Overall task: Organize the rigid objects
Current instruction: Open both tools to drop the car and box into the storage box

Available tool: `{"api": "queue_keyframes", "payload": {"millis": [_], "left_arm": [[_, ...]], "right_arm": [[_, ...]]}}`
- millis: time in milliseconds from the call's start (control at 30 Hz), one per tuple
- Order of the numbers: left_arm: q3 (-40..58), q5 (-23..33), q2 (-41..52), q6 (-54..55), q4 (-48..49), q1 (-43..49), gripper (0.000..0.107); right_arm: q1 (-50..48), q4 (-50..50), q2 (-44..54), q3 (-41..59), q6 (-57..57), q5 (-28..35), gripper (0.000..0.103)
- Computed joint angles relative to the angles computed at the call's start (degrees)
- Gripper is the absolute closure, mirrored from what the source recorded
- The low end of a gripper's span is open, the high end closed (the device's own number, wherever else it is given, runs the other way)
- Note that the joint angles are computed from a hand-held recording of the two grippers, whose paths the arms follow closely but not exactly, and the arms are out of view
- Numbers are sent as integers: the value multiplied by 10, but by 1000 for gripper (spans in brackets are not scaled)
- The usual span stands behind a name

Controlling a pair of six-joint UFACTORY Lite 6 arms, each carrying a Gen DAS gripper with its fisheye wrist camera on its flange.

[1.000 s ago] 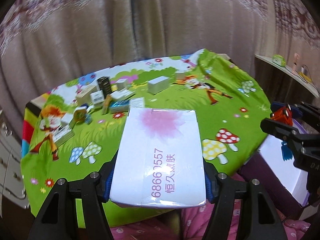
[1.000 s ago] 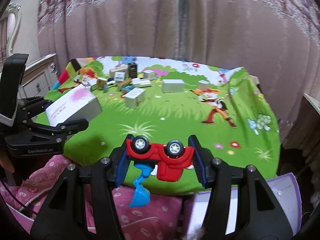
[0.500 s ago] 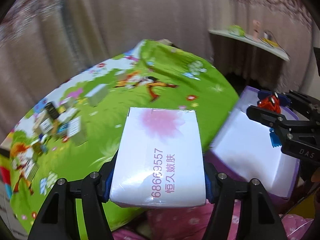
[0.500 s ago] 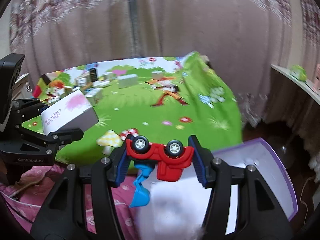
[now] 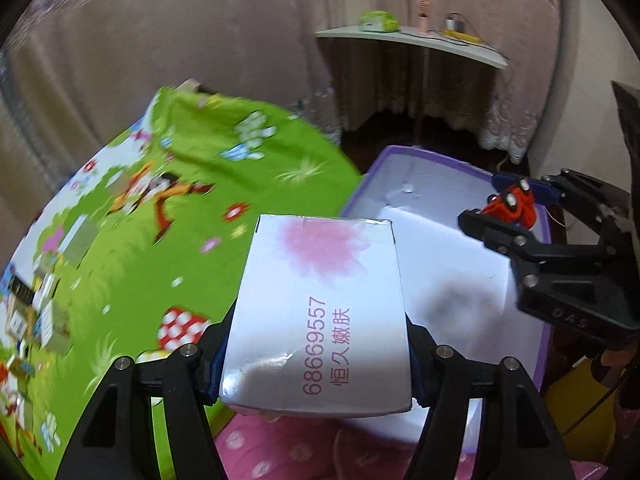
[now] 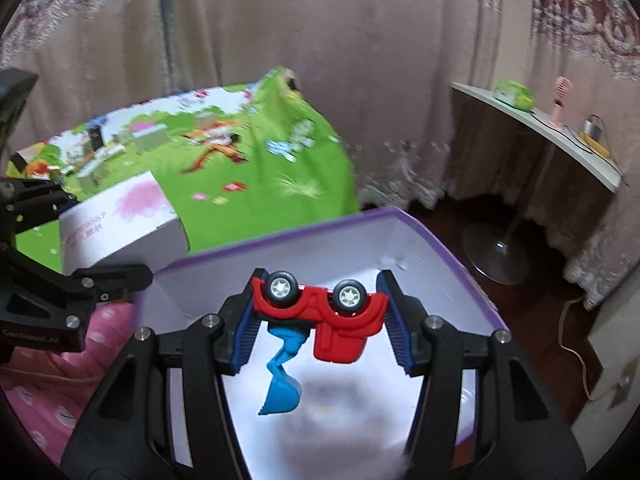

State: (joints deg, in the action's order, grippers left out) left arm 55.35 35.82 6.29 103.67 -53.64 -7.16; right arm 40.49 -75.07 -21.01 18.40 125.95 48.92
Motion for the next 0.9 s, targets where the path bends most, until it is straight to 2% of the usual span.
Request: {"api": "queue_keyframes", "payload": {"millis": [100,367,433,500,567,667,767,833,900], "left_arm": [[-22,-23,4,23,-28,-27,40],[-9,46,33,-8,0,-39,37],[-8,70,31,6,-12,-27,33],[-1,92,30,16,-29,-9,31],[11,113,36,28,-48,12,29],[53,138,58,43,-77,62,27],[121,137,107,48,-100,112,27],[203,129,169,49,-118,161,27],[278,111,226,44,-136,206,27]], "right_arm": [[-5,20,-15,-27,-3,-5,44],[-32,44,-9,-51,-24,-37,44],[-46,65,12,-36,-55,-43,39],[-41,77,27,-24,-64,-30,30],[-34,87,25,-13,-79,-20,28],[-25,97,51,32,-108,2,27],[-19,82,111,106,-140,4,27],[-14,59,160,173,-166,-13,27],[-24,28,224,252,-191,-56,27]]}}
